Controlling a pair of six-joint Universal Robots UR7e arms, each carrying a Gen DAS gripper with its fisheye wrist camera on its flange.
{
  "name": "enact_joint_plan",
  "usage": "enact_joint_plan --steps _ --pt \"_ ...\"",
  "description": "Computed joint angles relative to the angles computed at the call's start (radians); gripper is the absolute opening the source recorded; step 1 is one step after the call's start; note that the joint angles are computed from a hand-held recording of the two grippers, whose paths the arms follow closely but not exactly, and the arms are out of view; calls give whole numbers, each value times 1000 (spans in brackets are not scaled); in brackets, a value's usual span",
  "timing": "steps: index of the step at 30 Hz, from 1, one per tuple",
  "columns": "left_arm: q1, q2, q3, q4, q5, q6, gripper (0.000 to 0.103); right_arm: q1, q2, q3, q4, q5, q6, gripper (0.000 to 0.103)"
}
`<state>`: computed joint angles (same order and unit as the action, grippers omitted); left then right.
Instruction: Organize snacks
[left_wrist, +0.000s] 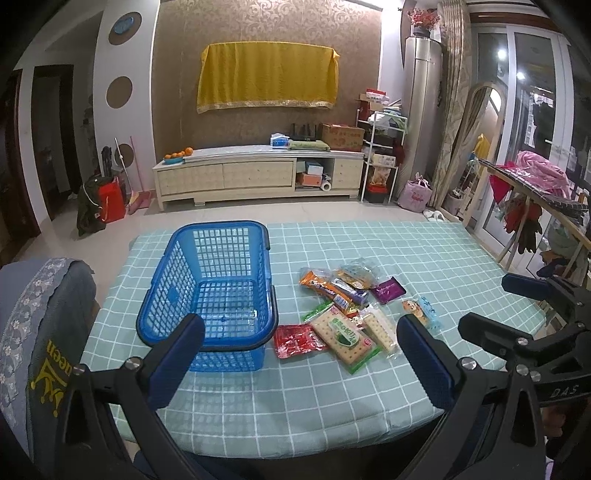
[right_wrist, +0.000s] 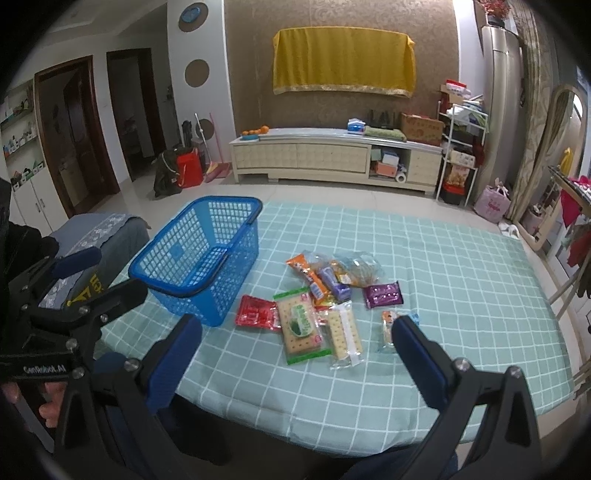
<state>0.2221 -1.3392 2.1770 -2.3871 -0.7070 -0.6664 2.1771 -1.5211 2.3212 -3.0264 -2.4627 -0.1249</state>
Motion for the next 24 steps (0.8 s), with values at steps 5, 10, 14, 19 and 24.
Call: enact_joint_plan --steps 5,10,14,19,24 --pt "33 57 -40 -42 -12 46 103 -29 -10 -9 -30 -8 -72 103" --pt "64 128 -103 -32 -14 77 103 -87 -35 -19 -41 21 -118 103" --pt "84 185 -150 -48 -4 113 103 -135 -40 -31 -81 33 -163 103" --pt "115 246 -203 -49 -51 130 103 -220 -85 -48 12 136 -166 103" --pt "128 312 -238 -42 -54 126 103 -303 -114 -57 51 230 -167 103"
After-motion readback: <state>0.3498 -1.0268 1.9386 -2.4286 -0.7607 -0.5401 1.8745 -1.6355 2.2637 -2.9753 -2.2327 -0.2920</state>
